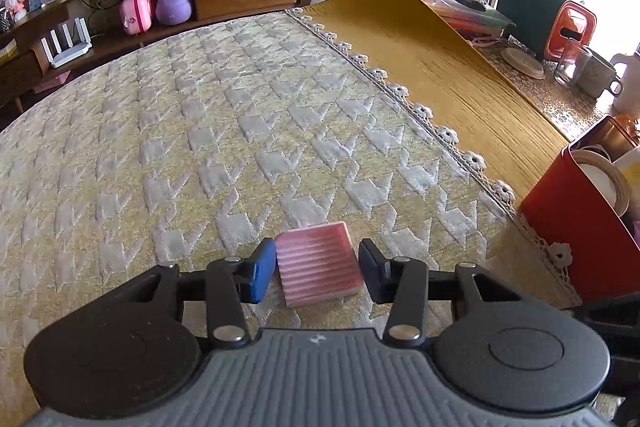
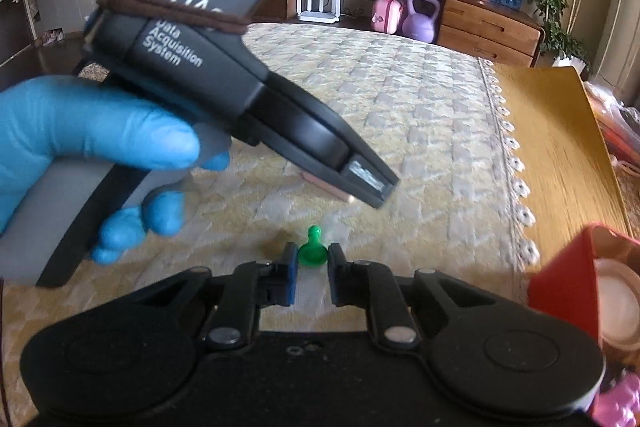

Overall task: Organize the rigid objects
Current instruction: 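Grasp the pink comb with the left tool while the right tool grasps the green pawn, then carry the pink comb and green pawn with both tools over the red tin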

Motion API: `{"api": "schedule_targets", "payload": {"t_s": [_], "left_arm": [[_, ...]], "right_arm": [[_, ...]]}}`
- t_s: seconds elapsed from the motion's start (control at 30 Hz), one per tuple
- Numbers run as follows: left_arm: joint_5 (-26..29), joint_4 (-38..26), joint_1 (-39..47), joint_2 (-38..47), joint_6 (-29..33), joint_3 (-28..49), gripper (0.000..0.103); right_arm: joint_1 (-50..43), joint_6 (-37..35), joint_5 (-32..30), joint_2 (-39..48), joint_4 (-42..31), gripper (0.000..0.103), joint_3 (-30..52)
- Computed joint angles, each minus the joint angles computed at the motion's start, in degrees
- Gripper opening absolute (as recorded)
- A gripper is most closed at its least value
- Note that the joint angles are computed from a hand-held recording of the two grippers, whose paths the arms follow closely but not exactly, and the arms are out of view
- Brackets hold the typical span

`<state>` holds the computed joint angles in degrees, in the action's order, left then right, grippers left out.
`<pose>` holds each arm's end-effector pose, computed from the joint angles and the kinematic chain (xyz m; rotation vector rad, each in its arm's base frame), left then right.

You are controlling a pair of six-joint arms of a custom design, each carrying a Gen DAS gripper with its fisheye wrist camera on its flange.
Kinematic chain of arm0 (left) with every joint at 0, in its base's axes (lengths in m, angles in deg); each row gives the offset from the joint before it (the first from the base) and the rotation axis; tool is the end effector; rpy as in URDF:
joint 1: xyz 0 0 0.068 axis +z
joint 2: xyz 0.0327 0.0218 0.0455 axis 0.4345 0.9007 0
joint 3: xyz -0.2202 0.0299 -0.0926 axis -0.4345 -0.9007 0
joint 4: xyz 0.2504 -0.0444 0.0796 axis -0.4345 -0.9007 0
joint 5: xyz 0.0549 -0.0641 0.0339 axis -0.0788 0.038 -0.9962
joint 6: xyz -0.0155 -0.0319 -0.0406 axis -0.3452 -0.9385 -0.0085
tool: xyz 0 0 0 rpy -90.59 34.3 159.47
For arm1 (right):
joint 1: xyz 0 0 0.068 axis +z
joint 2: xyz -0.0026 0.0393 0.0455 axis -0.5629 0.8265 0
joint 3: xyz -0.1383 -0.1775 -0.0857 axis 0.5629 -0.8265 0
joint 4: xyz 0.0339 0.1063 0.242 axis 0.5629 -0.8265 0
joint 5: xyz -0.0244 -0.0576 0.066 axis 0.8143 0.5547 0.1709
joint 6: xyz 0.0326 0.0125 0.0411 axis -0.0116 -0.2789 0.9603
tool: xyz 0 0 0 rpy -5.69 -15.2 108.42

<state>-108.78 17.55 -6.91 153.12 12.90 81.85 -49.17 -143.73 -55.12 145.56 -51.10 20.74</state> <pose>0.3244 -0.1905 -0.0057 -0.2587 2.4502 0.0366 0.3162 -0.0595 -0.0025 -1.2495 2.0827 0.4795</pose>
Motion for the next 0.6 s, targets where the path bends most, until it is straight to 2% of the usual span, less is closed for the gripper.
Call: {"api": "schedule_targets", "payload": {"t_s": [0.33,0.6], "left_arm": [[-0.9,-1.5,-3.2,-3.2,-3.8,-2.8,0.045],[-1.4,-5.6,-8.3,-7.1,-8.5,-3.9,0.045]], "right_arm": [[-9.2,-6.4,-1.5,0.7,-13.9,0.014,7.4],[-14.7,-9.1,-1.7,1.5,-23.5,0.014,14.0]]}}
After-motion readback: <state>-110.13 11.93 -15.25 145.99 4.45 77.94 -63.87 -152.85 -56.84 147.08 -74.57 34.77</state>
